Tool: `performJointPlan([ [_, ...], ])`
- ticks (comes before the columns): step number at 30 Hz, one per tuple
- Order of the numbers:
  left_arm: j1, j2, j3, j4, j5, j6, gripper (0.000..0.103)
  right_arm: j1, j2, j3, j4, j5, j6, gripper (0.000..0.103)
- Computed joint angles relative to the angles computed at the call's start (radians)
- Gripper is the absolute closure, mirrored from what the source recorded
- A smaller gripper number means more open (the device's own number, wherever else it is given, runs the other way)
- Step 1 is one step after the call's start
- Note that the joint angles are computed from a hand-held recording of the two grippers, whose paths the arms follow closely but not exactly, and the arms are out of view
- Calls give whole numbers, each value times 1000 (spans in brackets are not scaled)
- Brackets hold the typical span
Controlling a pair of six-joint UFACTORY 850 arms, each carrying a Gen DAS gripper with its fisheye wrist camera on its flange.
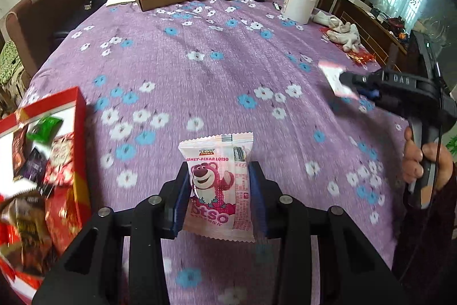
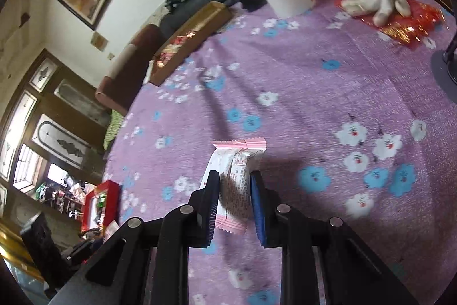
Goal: Organize snacks
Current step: 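Carry both pink packets over the gift box and open both grippers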
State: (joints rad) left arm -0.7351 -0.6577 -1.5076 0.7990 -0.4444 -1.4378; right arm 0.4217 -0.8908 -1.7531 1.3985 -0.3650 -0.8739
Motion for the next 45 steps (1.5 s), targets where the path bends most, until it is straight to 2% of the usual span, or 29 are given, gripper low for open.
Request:
performJointPlan([
  [2,-15,10,15,58,-10,-30,66,13,33,44,89,13,-90,80],
  [3,-18,19,29,71,13,-43,66,19,45,62,118,13,-118,80],
  [6,-22,29,48,54,59,-12,66,50,84,110,89,65,-95,81],
  [12,-33,62,95,204,96,-144,66,96,178,252,265,77,-278,81],
  [15,-48,88,131,335,66,-279,66,127,217,309,332,125,-354,81],
  [17,-59,106,158,413,37,-363,66,140,235,347,437,125,-441,81],
  [23,-84,136,215,484,-10,-478,66,183,280,430,540,165,-542,81],
  [27,-104,163,253,548,-47,-550,66,207,317,483,675,194,-685,81],
  [30,-116,172,270,584,-76,-585,66,221,336,509,852,213,-863,81],
  [35,-120,180,287,614,-89,-623,66,230,337,513,883,225,-888,81],
  [39,-129,188,299,653,-129,-660,66,236,335,504,895,237,-907,81],
  [43,-131,190,299,674,-152,-672,66,247,335,493,996,259,-1018,81],
  [45,-131,190,300,681,-159,-676,66,247,333,488,964,262,-988,81],
])
